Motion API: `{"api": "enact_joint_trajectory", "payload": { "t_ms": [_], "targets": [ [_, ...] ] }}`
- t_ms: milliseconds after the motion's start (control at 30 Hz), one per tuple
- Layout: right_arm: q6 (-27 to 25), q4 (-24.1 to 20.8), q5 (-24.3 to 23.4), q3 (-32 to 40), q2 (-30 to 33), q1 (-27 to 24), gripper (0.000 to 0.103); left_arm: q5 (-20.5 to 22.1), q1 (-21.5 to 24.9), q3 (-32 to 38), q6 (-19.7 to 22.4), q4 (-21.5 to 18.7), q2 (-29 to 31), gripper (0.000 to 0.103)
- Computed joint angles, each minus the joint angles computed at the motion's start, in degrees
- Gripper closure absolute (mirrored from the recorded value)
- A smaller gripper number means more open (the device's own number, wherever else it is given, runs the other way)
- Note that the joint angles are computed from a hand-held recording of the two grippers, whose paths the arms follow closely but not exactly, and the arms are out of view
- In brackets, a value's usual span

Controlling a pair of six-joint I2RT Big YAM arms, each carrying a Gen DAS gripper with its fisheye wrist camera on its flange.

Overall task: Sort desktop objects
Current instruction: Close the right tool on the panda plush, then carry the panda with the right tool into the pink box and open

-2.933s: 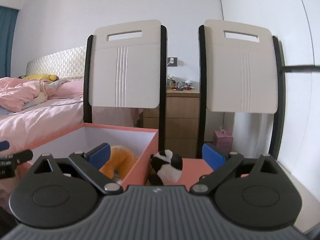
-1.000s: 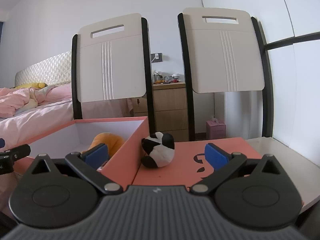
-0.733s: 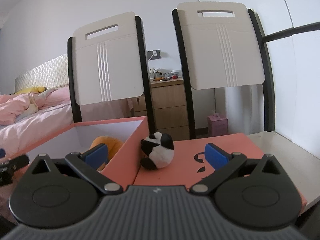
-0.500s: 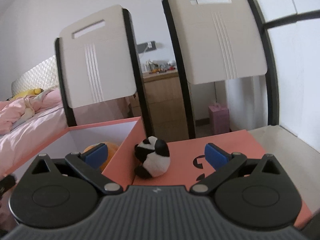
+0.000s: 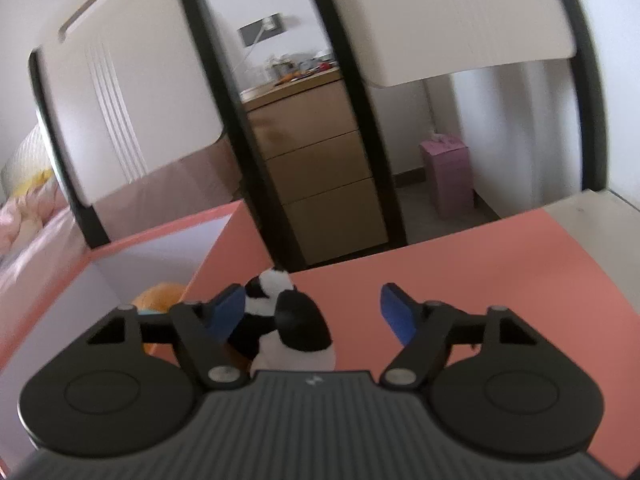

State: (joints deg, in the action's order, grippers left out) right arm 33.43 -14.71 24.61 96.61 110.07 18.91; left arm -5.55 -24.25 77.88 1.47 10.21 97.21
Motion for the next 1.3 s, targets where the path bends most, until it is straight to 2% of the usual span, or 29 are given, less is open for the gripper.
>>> {"api": "enact_joint_trajectory", "payload": {
  "t_ms": [67,133,200,267,433,533,700,900,1067,1167,1300],
  "targets": [
    [0.15,-0.98,-0.46,1.18,0.93,-0.26,0.043,-0.21,-0.18,0.08,0.91,-0.39,0.12,0.0],
    [0.38,-1.1,-0.78,1.78,1.57,-0.48,0.048,-0.05,-0.25,0.05,1.55,-0.42,0.18,0.0],
    [0.69,-0.65,-1.03,1.95,1.98,-0.69,0.058,-0.03,-0.28,0.0,1.96,-0.4,0.21,0.0],
    [1.24,-0.6,-1.47,1.9,2.09,-0.77,0.077,-0.06,-0.26,0.03,2.07,-0.46,0.22,0.0],
    [0.23,1.2,-0.06,0.76,0.98,-0.27,0.08,0.29,-0.13,0.03,1.88,-0.61,0.13,0.0],
    [-2.22,3.22,2.0,-0.31,-0.43,0.43,0.081,1.34,0.06,0.18,2.8,-1.34,-0.05,0.0],
    [-6.69,3.01,4.31,0.85,-1.81,1.48,0.081,1.61,0.23,0.53,2.94,-2.44,-0.1,0.0],
    [-10.91,0.16,5.54,4.92,-2.49,3.13,0.081,2.1,0.64,-0.12,2.05,-1.12,-0.91,0.0],
    [-14.97,-2.12,4.02,11.1,-1.0,5.04,0.081,1.88,0.86,-0.22,1.13,-0.85,-1.26,0.0],
    [-17.29,-5.56,2.04,16.8,1.45,6.15,0.081,1.82,0.96,-0.18,0.96,-0.86,-1.32,0.0],
    [-19.52,-12.79,-2.22,26.71,6.46,7.14,0.081,1.86,1.3,-0.2,-0.35,-0.56,-1.42,0.0]
  ]
}}
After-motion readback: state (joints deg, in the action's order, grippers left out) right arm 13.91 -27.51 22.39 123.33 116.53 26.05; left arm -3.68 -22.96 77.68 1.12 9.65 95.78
